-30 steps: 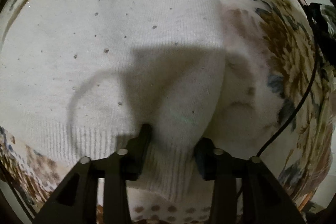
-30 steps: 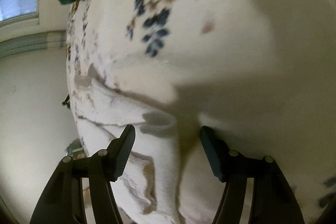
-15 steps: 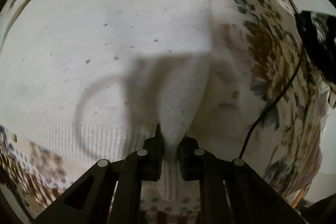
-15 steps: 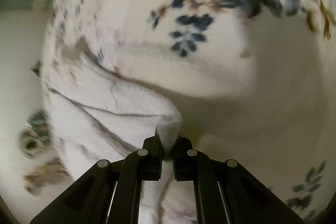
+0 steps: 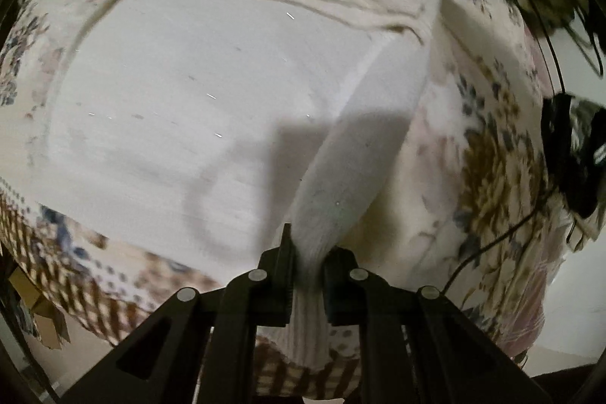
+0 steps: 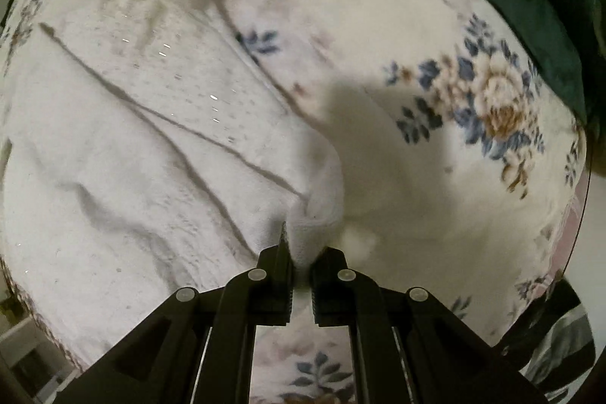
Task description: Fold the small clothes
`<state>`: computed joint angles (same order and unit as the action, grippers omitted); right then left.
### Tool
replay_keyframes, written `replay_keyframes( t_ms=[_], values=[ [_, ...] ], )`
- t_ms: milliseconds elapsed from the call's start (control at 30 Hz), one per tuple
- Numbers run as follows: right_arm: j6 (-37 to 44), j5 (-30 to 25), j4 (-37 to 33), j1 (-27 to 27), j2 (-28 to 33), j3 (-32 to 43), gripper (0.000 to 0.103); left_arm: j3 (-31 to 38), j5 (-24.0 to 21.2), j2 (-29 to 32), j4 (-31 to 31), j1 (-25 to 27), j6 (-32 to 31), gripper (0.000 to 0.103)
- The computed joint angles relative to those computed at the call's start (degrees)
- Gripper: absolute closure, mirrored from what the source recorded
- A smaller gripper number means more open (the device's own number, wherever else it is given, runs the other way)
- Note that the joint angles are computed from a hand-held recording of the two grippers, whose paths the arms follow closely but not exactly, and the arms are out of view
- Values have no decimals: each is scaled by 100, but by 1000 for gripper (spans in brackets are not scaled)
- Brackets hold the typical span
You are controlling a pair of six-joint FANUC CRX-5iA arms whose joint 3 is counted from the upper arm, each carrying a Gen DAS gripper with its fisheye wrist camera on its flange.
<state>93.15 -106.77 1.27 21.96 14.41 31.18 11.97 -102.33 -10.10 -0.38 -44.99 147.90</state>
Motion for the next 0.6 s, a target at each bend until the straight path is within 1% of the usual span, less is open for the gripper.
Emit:
replay_keyframes(
  t_ms=[67,100,167,300,400,467,600],
  values=[
    [64,-133,98,65,93,264,96,15,-142,-196,-60,209,-119,94],
    [227,-222,129,35,116,441,96,18,-177,-262,-68,304,-177,94],
    [284,-358,250,161,195,688,96,-60,-217,-450,-68,529,-332,94],
    [232,-649,454,470,311,1136,96,-302,-246,-878,105,1217,-916,94],
    [-19,-905,542,705,529,1614,96,-532,-279,-1200,318,1877,-1514,94],
    [-191,-1107,679,917,766,2044,96,-656,-386,-1419,429,2375,-1996,94],
    [-500,-1585,864,1330,1353,3076,96,-1103,-557,-1939,867,3747,-3094,94]
  ],
)
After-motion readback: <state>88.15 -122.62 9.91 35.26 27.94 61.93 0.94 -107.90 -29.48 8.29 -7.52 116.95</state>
